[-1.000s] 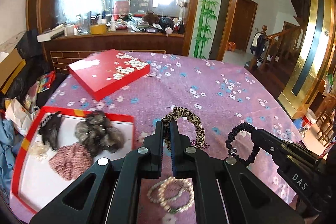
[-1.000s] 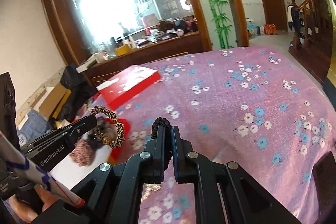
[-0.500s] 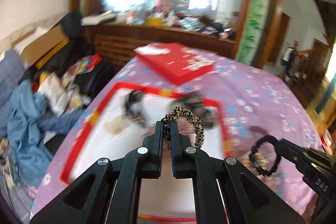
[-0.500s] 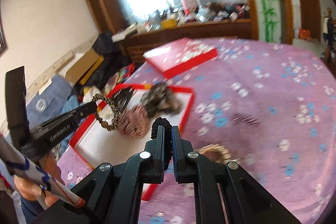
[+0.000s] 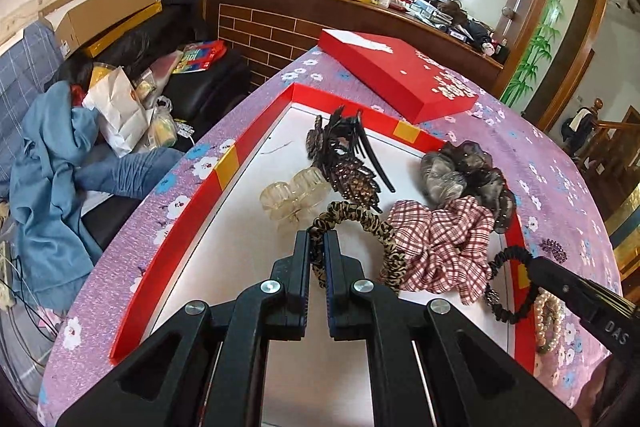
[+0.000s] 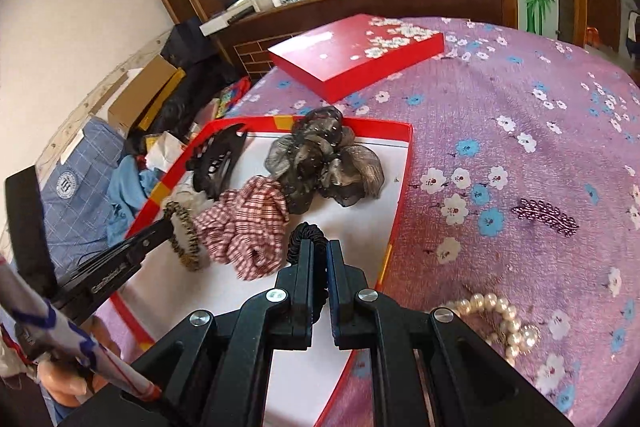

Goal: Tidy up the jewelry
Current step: 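Open the left gripper over the box while the right gripper releases the black hair tie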

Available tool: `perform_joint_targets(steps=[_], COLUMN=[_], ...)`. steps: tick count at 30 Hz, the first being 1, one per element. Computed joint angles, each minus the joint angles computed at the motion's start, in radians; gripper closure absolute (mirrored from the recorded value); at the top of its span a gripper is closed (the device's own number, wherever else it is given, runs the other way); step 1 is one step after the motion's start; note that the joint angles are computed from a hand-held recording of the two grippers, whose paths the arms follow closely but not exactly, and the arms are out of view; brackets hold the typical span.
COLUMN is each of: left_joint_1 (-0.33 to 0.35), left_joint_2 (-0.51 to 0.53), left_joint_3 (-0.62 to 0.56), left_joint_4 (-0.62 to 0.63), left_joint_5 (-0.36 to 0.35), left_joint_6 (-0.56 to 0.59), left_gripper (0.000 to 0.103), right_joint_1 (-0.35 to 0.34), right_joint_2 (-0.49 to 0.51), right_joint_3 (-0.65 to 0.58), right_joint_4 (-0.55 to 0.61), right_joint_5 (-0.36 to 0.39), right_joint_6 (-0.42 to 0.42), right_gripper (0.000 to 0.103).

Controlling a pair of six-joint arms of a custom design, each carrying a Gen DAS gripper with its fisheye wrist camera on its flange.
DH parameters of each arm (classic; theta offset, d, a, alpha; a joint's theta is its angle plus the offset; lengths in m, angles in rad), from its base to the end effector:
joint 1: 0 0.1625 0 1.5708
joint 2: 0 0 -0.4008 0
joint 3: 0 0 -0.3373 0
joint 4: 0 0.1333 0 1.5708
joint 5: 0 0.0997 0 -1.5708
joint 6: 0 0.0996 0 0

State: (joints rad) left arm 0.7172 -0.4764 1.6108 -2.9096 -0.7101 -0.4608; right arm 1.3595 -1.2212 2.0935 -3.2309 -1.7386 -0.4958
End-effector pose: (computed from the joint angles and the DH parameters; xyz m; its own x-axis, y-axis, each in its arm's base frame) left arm -0.3221 -0.5580 -0.0027 -0.8158 0.0633 -0.5748 0.4189 0.7499 -0.5120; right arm 0.0104 -0.5076 0.2821 -0.8965 -0.0444 0.4408 -0.3167 0.7601 -0.5674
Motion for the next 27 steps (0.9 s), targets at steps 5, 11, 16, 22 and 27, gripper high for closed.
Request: perform_joint_targets(steps=[5,11,16,22,27], left_joint_1=[0.002,-0.007,-0.019,-0.056,-0.106], left_joint_2=[0.009,0.013,0.014,-0.019,-0.039], left_joint_3=[-0.010,-0.007,0.013,0.051,0.058], left_joint_4=[0.004,-0.021,-0.095,-0.106,-0.080], left_joint_5=[0.010,0.024,0.041,0.019,-0.099], left_joint_6=[0.001,0.011,0.044,0.068,0.120], left_gripper=[0.097,0.064,0.063,0.063,0.063], right_joint_1=[0.006,0.006,-0.012,-0.106,-0.193], right_joint_2=[0.044,0.032,-0.032,-0.189,-0.256], right_joint_3=[-0.039,-0.030,0.006,0.059,0.081], right_joint_4=[-0.008,-0.024,-0.031,0.002,-0.015], right_joint_5=[-0.032,-0.033,0.019,0.106,0.131], right_joint_6=[0.012,-0.007,-0.004,0.011,0.038], right_gripper=[0.093,0.088,0.086,0.086,0.086])
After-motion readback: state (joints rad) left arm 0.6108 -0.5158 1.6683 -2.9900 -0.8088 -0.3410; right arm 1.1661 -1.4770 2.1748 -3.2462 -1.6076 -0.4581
